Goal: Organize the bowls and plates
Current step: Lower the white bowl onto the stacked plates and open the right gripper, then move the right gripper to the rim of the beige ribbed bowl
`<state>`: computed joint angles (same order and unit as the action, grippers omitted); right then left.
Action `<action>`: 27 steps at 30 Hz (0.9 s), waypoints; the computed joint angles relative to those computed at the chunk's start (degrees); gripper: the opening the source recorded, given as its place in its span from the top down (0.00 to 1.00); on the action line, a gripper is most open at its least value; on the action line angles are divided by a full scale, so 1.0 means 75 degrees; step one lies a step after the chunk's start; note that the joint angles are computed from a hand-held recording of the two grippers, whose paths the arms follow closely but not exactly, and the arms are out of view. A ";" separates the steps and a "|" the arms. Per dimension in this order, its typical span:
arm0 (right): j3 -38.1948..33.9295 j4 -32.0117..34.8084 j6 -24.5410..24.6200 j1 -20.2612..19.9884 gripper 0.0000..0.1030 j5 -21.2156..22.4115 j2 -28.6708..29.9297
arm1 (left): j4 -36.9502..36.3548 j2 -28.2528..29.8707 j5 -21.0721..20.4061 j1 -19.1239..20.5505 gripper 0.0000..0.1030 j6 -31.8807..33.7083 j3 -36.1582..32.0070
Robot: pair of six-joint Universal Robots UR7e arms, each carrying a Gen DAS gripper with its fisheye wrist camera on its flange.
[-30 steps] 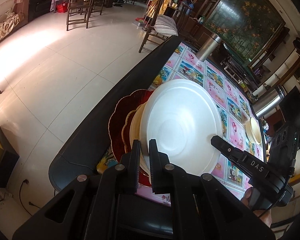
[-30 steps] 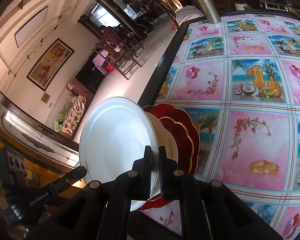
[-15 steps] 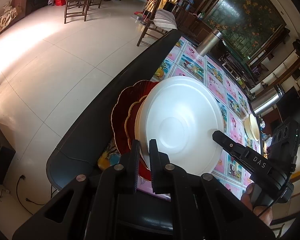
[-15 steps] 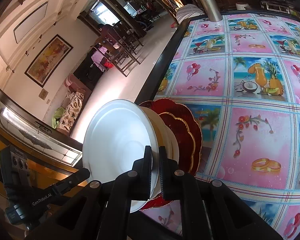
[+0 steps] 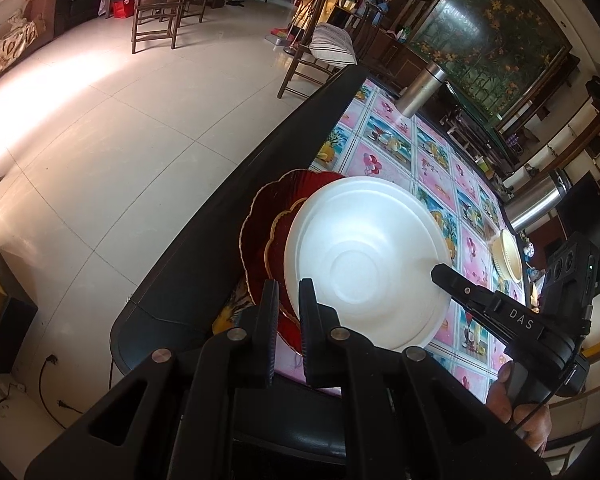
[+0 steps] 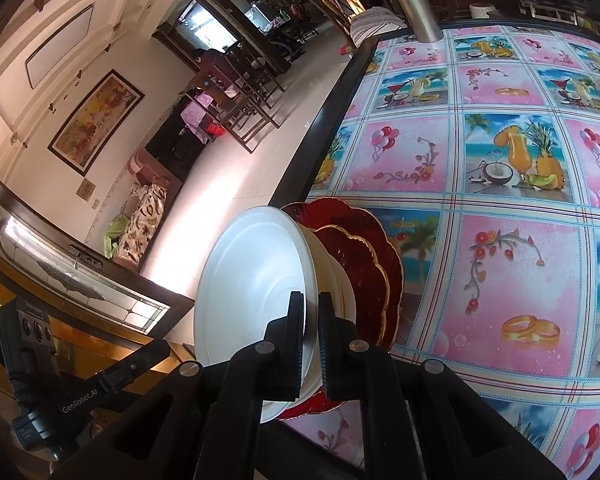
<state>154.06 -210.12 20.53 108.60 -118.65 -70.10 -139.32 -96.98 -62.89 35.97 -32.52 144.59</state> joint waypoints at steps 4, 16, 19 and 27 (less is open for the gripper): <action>-0.0095 0.0330 0.0031 0.0070 0.89 -0.0065 -0.0050 | -0.0026 -0.0064 0.0024 -0.0010 0.93 -0.0001 -0.0010; -0.0202 0.1330 -0.0082 0.0522 0.58 -0.0578 -0.0749 | -0.0073 -0.0071 -0.0060 -0.0163 0.93 0.0054 -0.0029; -0.0086 0.1269 -0.0126 0.0648 0.58 -0.0757 -0.1090 | -0.0080 -0.0027 -0.0070 -0.0281 0.93 0.0046 -0.0033; 0.0733 0.1040 -0.0310 -0.0359 0.56 -0.0266 -0.2458 | -0.0404 0.0553 -0.0143 -0.0776 0.53 -0.0178 0.0015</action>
<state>159.56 -202.32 18.21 105.91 -120.65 -88.54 -142.35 -92.83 -63.96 30.15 -33.85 144.70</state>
